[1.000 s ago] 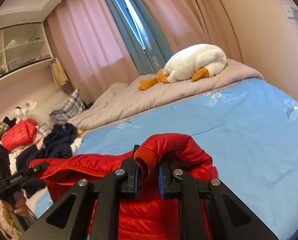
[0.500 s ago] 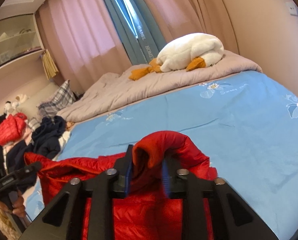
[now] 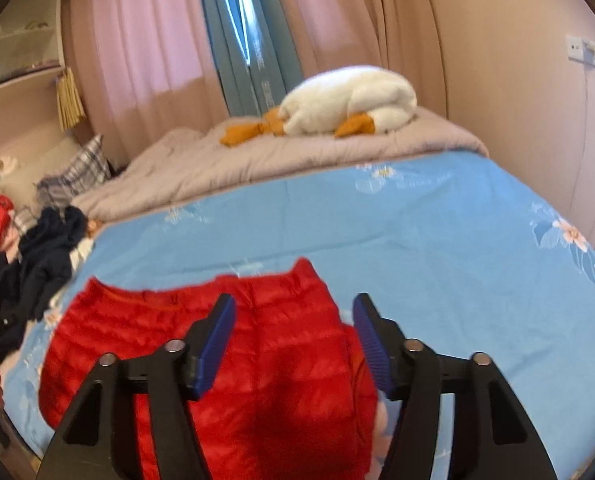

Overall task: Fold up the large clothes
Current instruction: 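Close both tools on the folded jacket's edges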

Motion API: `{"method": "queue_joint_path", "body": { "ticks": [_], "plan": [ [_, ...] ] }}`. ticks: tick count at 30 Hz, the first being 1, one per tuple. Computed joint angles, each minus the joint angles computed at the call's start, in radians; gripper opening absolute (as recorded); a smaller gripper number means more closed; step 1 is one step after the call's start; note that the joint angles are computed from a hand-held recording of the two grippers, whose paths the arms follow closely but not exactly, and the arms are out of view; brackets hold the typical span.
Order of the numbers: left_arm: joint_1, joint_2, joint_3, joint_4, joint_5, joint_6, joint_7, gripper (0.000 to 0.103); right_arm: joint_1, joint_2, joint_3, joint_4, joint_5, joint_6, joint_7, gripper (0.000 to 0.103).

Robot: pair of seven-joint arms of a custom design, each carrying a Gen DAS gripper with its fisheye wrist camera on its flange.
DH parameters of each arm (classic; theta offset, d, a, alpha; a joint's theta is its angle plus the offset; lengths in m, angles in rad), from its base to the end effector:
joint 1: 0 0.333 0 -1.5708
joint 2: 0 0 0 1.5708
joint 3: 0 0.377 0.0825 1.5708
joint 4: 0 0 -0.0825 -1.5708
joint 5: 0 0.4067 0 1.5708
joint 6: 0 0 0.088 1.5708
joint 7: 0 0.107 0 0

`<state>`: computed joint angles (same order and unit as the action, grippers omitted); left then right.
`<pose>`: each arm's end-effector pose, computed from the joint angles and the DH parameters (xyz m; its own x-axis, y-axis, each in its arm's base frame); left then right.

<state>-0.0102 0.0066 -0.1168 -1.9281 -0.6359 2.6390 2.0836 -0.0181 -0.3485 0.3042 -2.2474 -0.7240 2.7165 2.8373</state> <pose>0.6259 -0.0644 0.6126 -0.2796 -0.9283 0.2452 -0.7164 0.0317 -0.6970 0.4677 0.1858 0.6336 -0.2846 -0.9352 -0.2106 -0.5041 0.3329 -0.7969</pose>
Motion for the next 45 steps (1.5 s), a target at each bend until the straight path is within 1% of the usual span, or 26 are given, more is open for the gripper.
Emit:
{"method": "queue_joint_path", "body": {
  "ticks": [3, 5, 7, 8, 10, 12, 13, 14, 15, 16, 17, 18, 20, 21, 22, 23, 25, 26, 28, 30, 32, 34, 37, 43, 45],
  "plan": [
    [0.006, 0.042, 0.0, 0.036, 0.075, -0.04, -0.081, 0.095, 0.048, 0.044, -0.052, 0.015, 0.095, 0.001, -0.099, 0.068],
    [0.018, 0.065, -0.009, 0.065, 0.06, -0.069, -0.067, 0.094, 0.081, 0.081, -0.09, 0.04, 0.173, -0.005, -0.187, 0.068],
    [0.03, 0.1, -0.021, 0.112, 0.049, -0.112, -0.056, 0.092, 0.101, 0.105, -0.111, 0.055, 0.229, -0.015, -0.247, 0.068],
    [0.034, 0.118, -0.027, 0.135, 0.053, -0.129, -0.054, 0.088, 0.109, 0.121, -0.123, 0.068, 0.255, -0.023, -0.276, 0.068],
    [0.044, 0.15, -0.04, 0.172, 0.062, -0.155, -0.058, 0.077, 0.121, 0.155, -0.142, 0.095, 0.296, -0.042, -0.324, 0.068],
    [0.051, 0.187, -0.05, 0.214, 0.085, -0.196, -0.085, 0.05, 0.133, 0.184, -0.158, 0.117, 0.323, -0.057, -0.364, 0.068],
    [0.056, 0.2, -0.056, 0.227, 0.091, -0.21, -0.091, 0.044, 0.141, 0.193, -0.168, 0.123, 0.341, -0.06, -0.385, 0.068],
    [0.059, 0.213, -0.061, 0.239, 0.103, -0.221, -0.099, 0.031, 0.148, 0.208, -0.177, 0.134, 0.362, -0.064, -0.409, 0.068],
    [0.061, 0.219, -0.066, 0.24, 0.11, -0.218, -0.103, 0.023, 0.155, 0.211, -0.183, 0.136, 0.374, -0.069, -0.423, 0.067],
    [0.064, 0.221, -0.072, 0.239, 0.113, -0.21, -0.107, 0.017, 0.158, 0.217, -0.187, 0.141, 0.378, -0.073, -0.429, 0.065],
    [0.067, 0.216, -0.077, 0.229, 0.111, -0.197, -0.104, 0.011, 0.16, 0.222, -0.188, 0.144, 0.373, -0.076, -0.427, 0.052],
    [0.067, 0.208, -0.08, 0.214, 0.111, -0.169, -0.108, 0.009, 0.162, 0.226, -0.19, 0.151, 0.369, -0.084, -0.429, 0.03],
    [0.066, 0.183, -0.08, 0.182, 0.114, -0.115, -0.122, 0.008, 0.16, 0.225, -0.188, 0.154, 0.33, -0.093, -0.388, 0.007],
    [0.069, 0.175, -0.082, 0.175, 0.104, -0.102, -0.118, 0.008, 0.158, 0.219, -0.189, 0.148, 0.311, -0.069, -0.369, 0.006],
    [0.073, 0.164, -0.084, 0.165, 0.085, -0.084, -0.111, 0.008, 0.152, 0.212, -0.186, 0.142, 0.282, -0.049, -0.337, 0.005],
    [0.076, 0.158, -0.084, 0.165, 0.075, -0.082, -0.103, 0.008, 0.141, 0.199, -0.177, 0.138, 0.236, -0.033, -0.286, 0.005],
    [0.069, 0.158, -0.08, 0.171, 0.089, -0.064, -0.101, 0.008, 0.125, 0.197, -0.165, 0.148, 0.174, -0.016, -0.228, 0.004],
    [0.063, 0.166, -0.075, 0.18, 0.115, -0.062, -0.113, 0.008, 0.114, 0.199, -0.15, 0.163, 0.115, -0.035, -0.182, 0.003],
    [0.057, 0.192, -0.068, 0.208, 0.163, -0.084, -0.154, 0.008, 0.121, 0.22, -0.151, 0.194, 0.082, -0.069, -0.177, 0.003],
    [0.053, 0.222, -0.063, 0.234, 0.22, -0.115, -0.2, 0.009, 0.14, 0.251, -0.167, 0.217, 0.105, -0.091, -0.199, 0.003],
    [0.057, 0.237, -0.067, 0.237, 0.249, -0.123, -0.226, 0.01, 0.162, 0.283, -0.185, 0.238, 0.13, -0.125, -0.229, 0.003],
    [0.068, 0.249, -0.076, 0.239, 0.248, -0.138, -0.232, 0.01, 0.181, 0.305, -0.207, 0.245, 0.178, -0.145, -0.264, 0.003],
    [0.078, 0.26, -0.086, 0.242, 0.25, -0.149, -0.241, 0.012, 0.199, 0.32, -0.231, 0.24, 0.224, -0.151, -0.291, 0.003],
    [0.078, 0.27, -0.09, 0.249, 0.275, -0.158, -0.278, 0.015, 0.216, 0.331, -0.25, 0.243, 0.239, -0.168, -0.306, 0.003],
    [0.078, 0.264, -0.091, 0.239, 0.277, -0.148, -0.287, 0.019, 0.219, 0.334, -0.253, 0.246, 0.245, -0.173, -0.314, 0.003]
  ]
}}
